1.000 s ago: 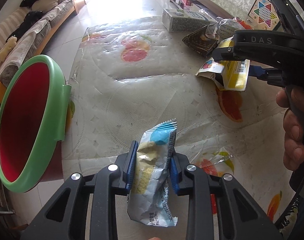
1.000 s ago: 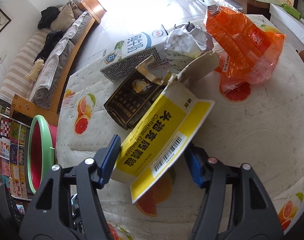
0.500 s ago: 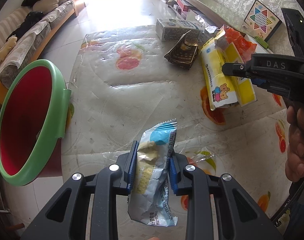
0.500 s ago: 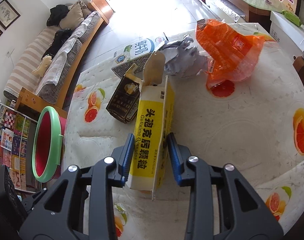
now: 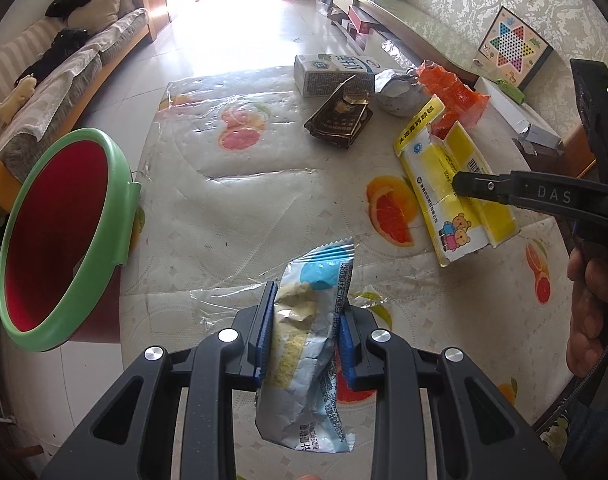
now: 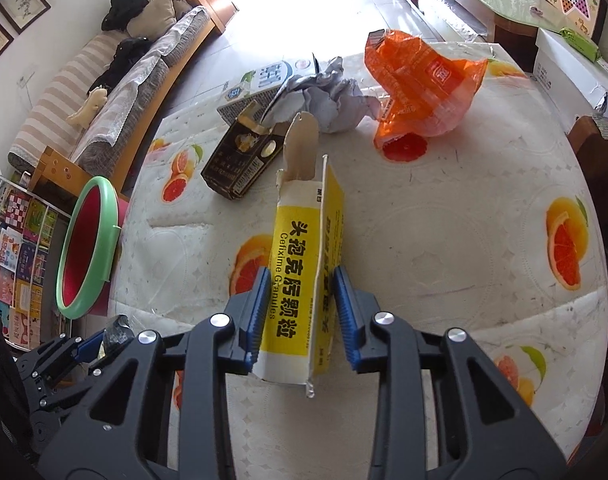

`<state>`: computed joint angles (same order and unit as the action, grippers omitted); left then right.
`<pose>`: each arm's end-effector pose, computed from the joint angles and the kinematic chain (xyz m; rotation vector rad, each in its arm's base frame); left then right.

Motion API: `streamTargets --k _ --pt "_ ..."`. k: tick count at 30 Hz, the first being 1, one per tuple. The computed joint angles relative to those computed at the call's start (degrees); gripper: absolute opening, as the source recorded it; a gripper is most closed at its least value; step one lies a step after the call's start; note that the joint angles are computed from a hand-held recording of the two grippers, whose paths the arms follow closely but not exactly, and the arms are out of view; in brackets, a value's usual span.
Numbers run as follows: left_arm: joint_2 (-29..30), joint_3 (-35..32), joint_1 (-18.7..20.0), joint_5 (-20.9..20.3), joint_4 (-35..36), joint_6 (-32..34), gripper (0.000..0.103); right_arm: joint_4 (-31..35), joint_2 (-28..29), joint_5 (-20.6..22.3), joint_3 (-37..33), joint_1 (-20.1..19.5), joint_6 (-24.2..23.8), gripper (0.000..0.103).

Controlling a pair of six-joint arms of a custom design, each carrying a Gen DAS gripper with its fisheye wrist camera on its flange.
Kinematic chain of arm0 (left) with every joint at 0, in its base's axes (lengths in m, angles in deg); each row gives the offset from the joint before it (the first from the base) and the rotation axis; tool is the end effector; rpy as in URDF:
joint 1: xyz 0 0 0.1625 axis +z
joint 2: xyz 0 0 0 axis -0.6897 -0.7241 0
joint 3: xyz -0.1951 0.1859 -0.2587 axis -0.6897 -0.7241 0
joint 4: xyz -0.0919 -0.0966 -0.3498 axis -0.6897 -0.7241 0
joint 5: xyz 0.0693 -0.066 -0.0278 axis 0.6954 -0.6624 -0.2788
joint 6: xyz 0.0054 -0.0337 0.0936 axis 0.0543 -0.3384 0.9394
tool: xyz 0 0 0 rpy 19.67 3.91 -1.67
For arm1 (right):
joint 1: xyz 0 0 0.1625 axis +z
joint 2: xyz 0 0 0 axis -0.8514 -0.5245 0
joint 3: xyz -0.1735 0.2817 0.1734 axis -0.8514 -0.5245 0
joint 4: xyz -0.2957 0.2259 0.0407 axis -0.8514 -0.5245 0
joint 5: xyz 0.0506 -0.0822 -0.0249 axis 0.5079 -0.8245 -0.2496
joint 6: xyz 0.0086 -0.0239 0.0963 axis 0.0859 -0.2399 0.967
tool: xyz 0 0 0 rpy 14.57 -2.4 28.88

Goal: Collect trash
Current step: 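Lift the wrapper with the left tool while the right tool lifts the yellow box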

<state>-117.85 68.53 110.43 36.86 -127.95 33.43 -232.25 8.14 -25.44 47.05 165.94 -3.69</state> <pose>0.0025 -0.5234 0.2530 0.0702 2.3380 -0.5959 0.3021 -0.6385 -0.0450 0.5030 -2.7086 0.3326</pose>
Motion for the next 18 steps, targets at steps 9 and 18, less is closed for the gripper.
streamTargets --k 9,18 --pt "0.2 0.0 0.4 -0.5 -0.6 0.4 0.026 2.1 3.7 -2.4 -4.4 0.7 -1.3 0.045" --pt "0.1 -0.4 1.3 -0.7 -1.3 0.6 0.026 3.4 7.3 -4.7 -8.4 1.6 -2.4 0.042"
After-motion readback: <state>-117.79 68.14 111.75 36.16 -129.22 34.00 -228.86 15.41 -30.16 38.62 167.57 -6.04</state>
